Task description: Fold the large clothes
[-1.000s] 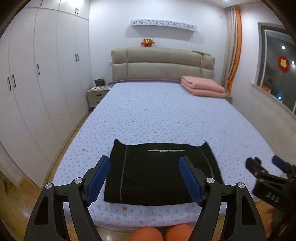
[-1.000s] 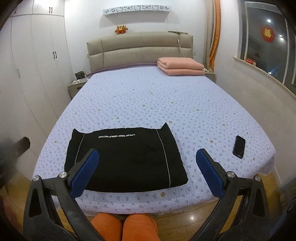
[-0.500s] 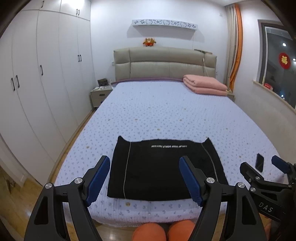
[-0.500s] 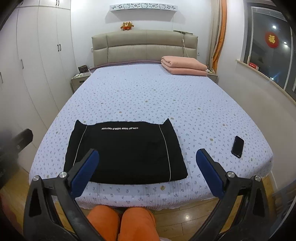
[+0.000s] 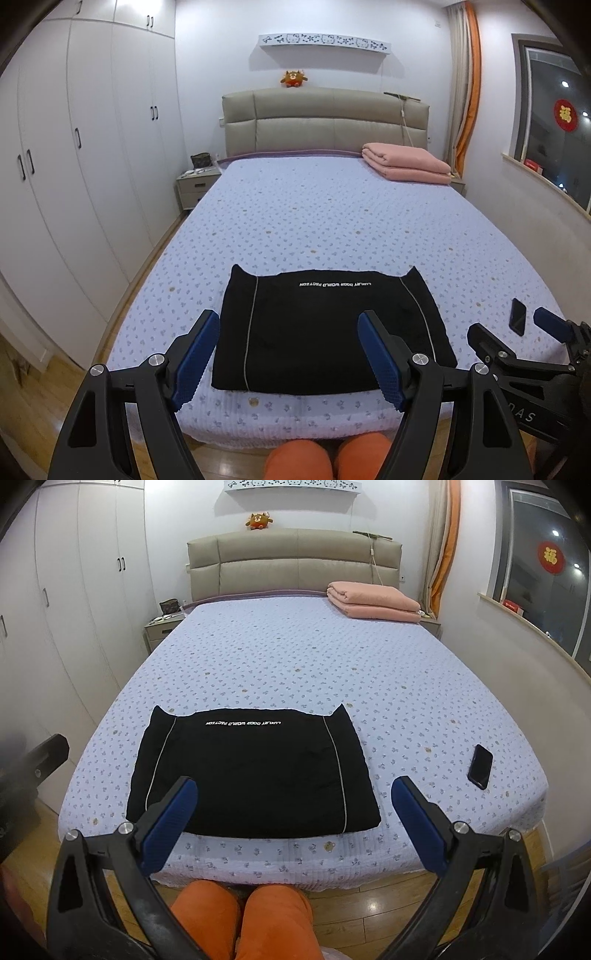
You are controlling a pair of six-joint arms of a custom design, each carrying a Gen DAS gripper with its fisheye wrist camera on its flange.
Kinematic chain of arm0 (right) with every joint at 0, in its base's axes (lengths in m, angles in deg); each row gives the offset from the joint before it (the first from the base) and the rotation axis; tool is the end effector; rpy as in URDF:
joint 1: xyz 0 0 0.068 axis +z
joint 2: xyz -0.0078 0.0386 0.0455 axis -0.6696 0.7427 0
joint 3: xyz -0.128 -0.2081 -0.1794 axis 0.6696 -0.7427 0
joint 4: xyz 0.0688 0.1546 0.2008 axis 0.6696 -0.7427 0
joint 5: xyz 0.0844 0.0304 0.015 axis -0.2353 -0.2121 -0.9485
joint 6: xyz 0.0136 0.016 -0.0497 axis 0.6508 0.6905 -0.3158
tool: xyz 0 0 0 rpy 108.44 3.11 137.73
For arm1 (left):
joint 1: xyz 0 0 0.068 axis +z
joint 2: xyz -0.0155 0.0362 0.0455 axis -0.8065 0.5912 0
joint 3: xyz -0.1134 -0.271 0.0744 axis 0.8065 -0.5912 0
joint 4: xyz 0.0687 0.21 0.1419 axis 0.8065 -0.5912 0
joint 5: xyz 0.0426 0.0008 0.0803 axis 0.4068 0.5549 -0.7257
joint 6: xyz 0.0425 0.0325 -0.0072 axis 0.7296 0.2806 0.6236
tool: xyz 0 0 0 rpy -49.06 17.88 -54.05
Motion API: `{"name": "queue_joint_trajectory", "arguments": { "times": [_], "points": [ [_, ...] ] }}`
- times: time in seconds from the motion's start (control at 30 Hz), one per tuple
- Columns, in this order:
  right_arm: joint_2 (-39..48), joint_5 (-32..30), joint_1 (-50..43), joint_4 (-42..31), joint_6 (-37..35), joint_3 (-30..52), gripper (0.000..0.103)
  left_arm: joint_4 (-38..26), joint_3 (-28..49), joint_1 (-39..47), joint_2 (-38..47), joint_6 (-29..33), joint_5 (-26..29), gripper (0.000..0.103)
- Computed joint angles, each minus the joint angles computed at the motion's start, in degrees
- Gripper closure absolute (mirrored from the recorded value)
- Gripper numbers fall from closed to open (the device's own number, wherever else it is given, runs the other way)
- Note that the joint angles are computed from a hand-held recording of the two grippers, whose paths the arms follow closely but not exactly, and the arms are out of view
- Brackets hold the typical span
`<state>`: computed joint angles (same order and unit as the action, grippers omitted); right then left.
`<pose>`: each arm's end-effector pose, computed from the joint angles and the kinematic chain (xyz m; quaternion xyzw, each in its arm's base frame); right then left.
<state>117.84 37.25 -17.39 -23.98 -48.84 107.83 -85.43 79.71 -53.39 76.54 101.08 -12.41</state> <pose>0.2093 0.0747 0.4930 0.1835 0.8941 -0.0737 0.4018 0.3125 -0.0058 0.4937 0.1408 0.8865 -0.0506 0.4379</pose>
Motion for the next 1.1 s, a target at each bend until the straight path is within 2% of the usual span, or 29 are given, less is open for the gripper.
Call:
{"name": "queue_joint_trajectory", "arguments": {
  "times": [1.1],
  "points": [
    [1.5,-0.02,1.23,-1.59,1.42,1.13,0.0,1.81,-2.69,-0.83,-0.72,-0.25,-3.2,0.025]
  ]
}}
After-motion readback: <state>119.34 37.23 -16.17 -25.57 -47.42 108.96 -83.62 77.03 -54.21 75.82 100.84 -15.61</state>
